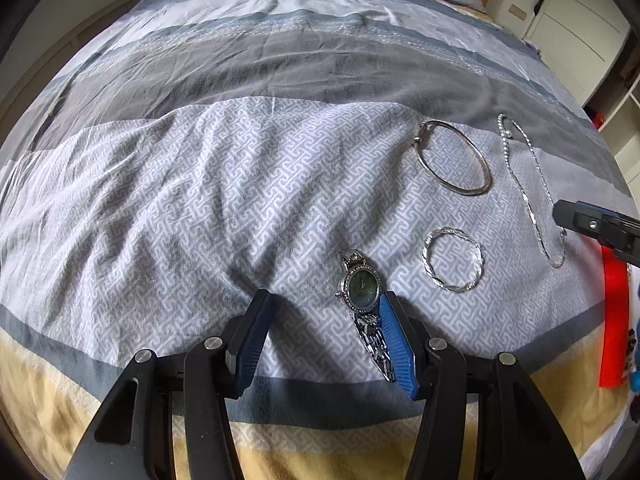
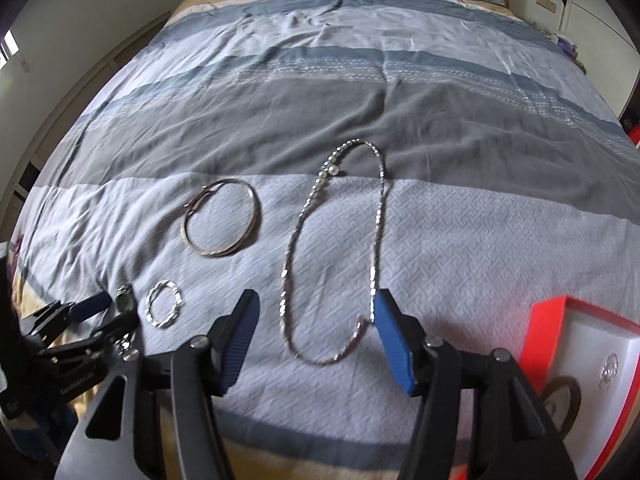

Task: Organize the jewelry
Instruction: 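Grasp the silver watch with the left tool while the right tool grasps the chain necklace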

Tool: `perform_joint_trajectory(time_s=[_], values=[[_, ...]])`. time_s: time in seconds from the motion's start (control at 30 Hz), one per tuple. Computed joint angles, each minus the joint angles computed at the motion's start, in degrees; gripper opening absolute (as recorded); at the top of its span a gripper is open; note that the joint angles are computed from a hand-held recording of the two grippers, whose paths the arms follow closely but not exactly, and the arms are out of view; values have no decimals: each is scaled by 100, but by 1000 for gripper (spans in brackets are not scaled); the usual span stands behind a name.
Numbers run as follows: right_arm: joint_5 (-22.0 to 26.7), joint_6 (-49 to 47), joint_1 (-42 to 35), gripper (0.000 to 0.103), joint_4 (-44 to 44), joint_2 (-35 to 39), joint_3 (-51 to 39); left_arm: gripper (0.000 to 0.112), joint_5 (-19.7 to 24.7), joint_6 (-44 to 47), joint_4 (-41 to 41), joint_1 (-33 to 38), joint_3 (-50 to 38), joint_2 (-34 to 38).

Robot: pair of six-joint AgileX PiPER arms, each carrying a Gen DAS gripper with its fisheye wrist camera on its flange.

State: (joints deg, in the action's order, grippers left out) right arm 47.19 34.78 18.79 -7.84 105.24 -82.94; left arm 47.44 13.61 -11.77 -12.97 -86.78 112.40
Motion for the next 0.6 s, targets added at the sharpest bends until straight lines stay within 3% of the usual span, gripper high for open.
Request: perform_joint_trajectory(time_s=[0.23,0.4,0.6], values=[[6,-129,-127,59,149,499,-307,47,51,-98,99,-7,-196,139],[-152,26,-117,59,190,434,-187,42,65,-74,90,29,-252,173],[-126,184,14,59,73,386,-164,26,94,-61,-12,230,-308,226]])
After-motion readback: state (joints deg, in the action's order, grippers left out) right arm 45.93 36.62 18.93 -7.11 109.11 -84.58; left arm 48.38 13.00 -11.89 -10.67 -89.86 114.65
